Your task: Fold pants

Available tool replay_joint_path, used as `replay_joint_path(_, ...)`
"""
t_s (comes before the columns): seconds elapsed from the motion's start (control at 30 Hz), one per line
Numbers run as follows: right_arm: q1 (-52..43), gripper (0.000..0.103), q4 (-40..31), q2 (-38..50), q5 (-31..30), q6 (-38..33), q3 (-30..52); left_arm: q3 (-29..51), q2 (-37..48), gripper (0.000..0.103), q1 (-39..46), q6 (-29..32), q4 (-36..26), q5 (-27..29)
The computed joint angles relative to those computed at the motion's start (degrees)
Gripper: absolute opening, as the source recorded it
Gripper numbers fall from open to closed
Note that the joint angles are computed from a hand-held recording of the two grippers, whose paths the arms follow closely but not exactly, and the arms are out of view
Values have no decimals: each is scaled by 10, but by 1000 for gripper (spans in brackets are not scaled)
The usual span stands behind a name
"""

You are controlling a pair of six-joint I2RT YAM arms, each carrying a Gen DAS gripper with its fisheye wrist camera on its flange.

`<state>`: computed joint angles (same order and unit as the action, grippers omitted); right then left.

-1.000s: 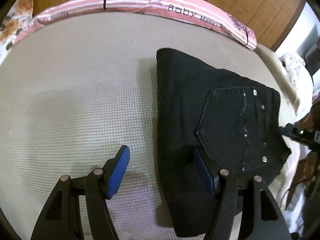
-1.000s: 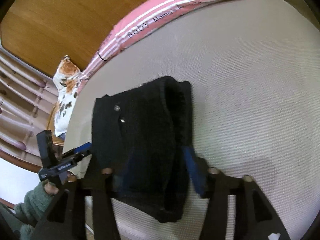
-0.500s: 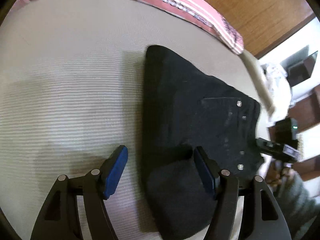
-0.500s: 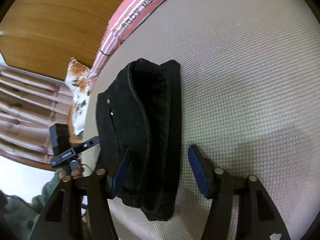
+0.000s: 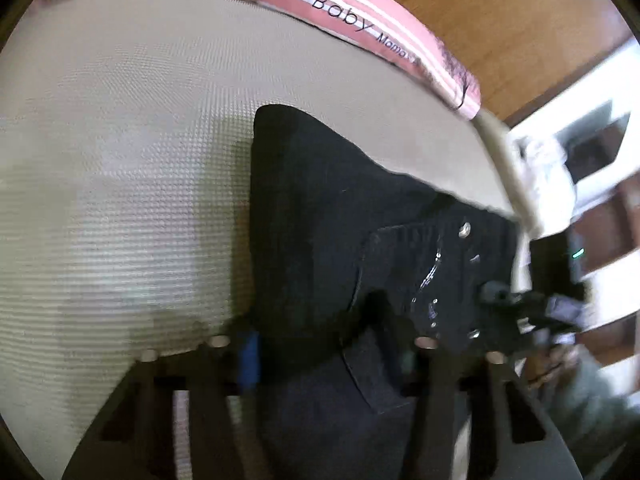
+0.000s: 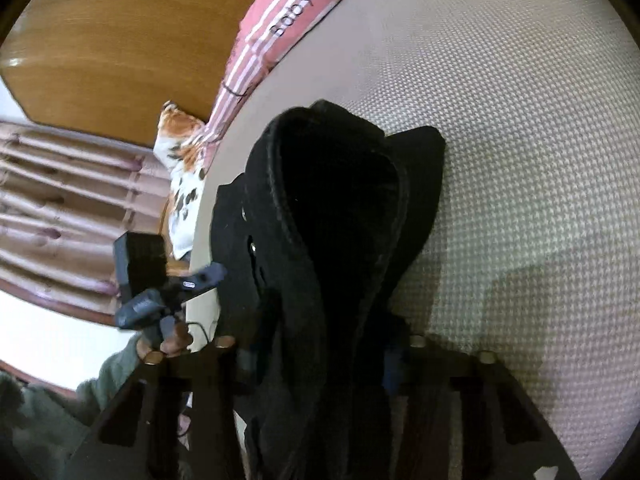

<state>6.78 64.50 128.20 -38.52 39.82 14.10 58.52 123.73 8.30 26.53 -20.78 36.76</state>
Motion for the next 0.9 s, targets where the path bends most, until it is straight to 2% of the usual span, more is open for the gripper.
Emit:
replay_joint_path(0.07, 21, 33, 2, -26, 29, 25, -14, -35, -35, 32, -9, -8, 31, -18)
replay_joint_path(0.13, 43, 31, -27, -70, 59, 46, -23, -71, -77, 20, -26, -12, 59, -38)
replay_joint_path(0.23, 70, 28, -82, -134, 86, 67, -21, -102, -119, 17, -31, -12, 73, -42)
replay_joint_path(0.33, 92, 28, -128, -191, 99, 90, -15, -77, -117, 17, -1, -1, 30, -15)
replay_joint_path(0.43, 111, 28, -158, -207, 100, 108, 19, -45, -114, 17, 26, 5, 3, -3)
replay_joint_path(0.63, 138, 28, -223, -142, 97, 119, 171, 47, -83, 17, 50, -10, -20, -24)
replay_joint_path(0.9, 128, 28, -338, -7, 75, 106, 426, 228, 25, 17, 60, -21, -44, -59)
